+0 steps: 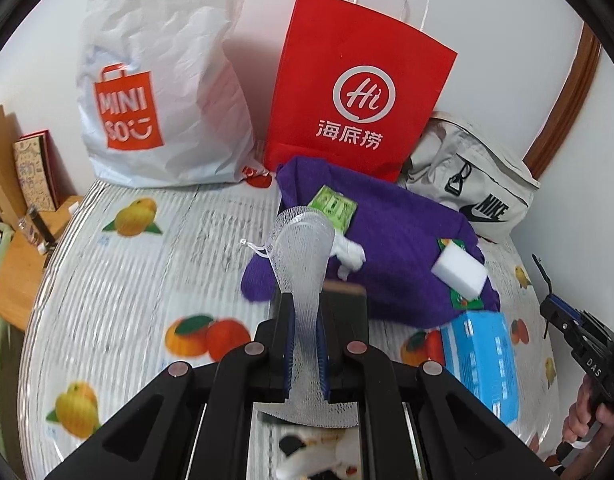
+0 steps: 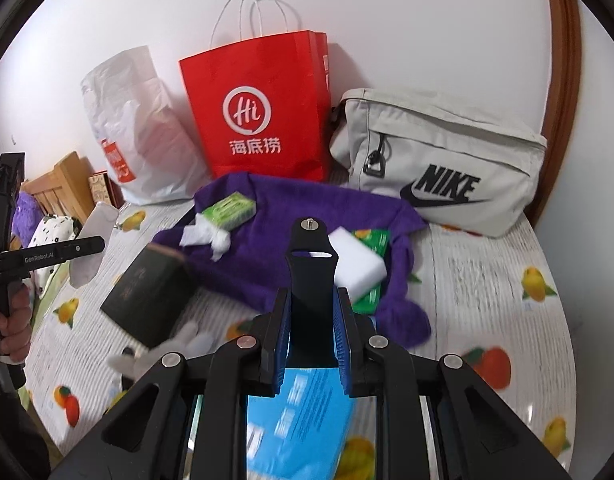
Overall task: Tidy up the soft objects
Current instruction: 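Carry the mesh bag over the towel in the left gripper while right gripper nears sponge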
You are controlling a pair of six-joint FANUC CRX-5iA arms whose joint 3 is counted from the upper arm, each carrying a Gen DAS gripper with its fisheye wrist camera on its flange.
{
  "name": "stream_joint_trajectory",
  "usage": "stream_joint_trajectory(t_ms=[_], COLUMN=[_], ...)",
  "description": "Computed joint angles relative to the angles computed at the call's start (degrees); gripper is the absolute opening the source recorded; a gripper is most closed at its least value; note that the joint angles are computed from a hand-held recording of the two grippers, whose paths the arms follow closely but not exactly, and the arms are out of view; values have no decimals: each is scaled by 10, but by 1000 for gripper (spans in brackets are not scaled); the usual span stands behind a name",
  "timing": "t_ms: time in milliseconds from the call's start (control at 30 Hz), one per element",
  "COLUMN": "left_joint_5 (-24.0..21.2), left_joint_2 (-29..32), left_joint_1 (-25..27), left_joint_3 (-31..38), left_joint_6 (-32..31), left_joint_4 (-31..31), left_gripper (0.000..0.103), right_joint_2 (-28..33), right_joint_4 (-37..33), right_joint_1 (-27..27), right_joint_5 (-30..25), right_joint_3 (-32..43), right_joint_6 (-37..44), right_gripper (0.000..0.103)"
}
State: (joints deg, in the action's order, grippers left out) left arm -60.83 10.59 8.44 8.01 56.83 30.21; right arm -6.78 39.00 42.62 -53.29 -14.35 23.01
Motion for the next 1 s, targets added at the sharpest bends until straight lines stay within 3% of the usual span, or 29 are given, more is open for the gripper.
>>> stream_joint_trajectory(t_ms=[433,767,1000], left_joint_5=[-7,-34,-94], left_joint_2=[84,146,205], left_joint_1=[-24,-45,-67], left_joint_3=[89,156,227], left_joint_6=[19,28,35], left_joint_4=[3,6,15], left_gripper=[10,10,10], right_joint_2=[121,196,221], right_joint_4=[-130,-204,-233], right_joint_1=[-89,-117,-130], right_joint_5=[44,3,-25], right_joint_3=[127,214,243], right_joint_6=[172,269,283], right_gripper=[21,21,21])
